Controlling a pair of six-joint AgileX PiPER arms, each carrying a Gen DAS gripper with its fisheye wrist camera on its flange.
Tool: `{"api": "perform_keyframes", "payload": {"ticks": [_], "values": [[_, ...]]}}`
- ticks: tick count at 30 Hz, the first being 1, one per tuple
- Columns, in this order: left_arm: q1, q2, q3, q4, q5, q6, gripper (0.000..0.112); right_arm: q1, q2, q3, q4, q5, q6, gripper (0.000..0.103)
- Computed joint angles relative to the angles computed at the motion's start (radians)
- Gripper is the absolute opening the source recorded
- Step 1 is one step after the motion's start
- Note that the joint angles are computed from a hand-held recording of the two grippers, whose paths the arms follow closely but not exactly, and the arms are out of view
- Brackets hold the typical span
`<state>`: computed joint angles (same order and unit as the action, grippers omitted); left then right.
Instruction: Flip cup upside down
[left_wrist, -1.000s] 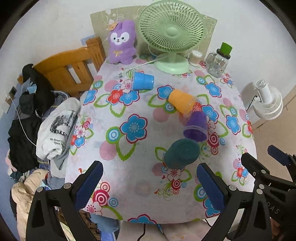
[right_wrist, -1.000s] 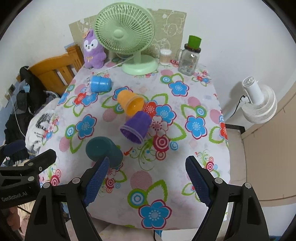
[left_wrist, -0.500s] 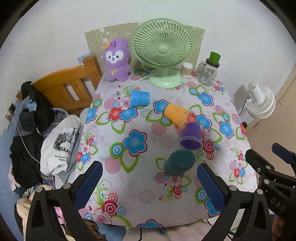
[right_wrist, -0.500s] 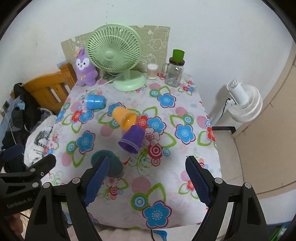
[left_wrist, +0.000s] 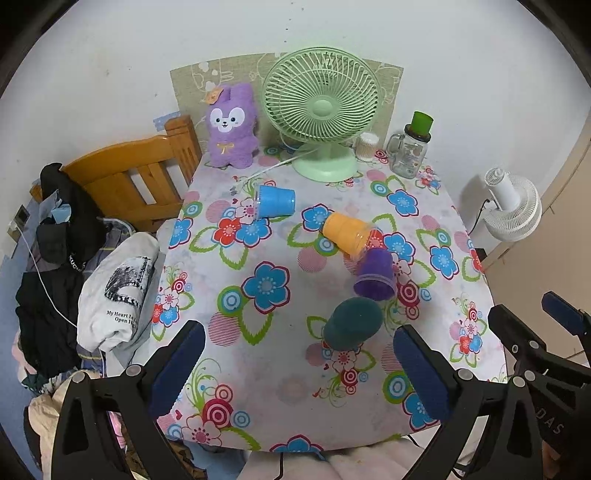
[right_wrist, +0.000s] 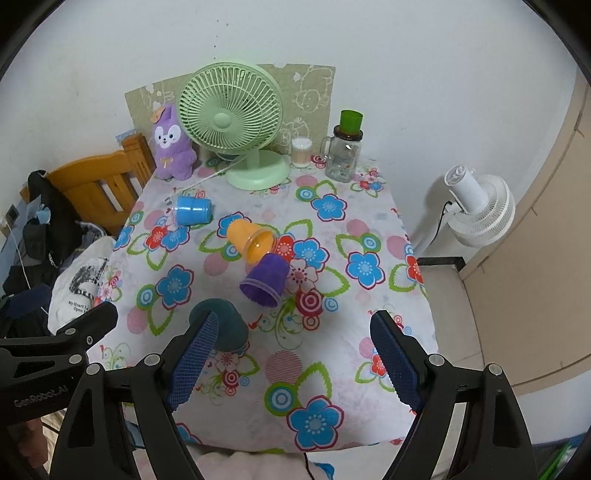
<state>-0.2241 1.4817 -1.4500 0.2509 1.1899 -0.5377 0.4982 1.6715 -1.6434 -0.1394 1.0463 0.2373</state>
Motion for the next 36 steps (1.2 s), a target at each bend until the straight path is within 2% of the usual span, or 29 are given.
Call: {"api": "perform_keyframes", "payload": {"ticks": [36], "values": [[-0.022, -0.02, 0.01, 0.017, 0.01, -0.018, 0.103, 0.007, -0.022, 0.029, -0.007, -0.014, 0.017, 0.087]]}}
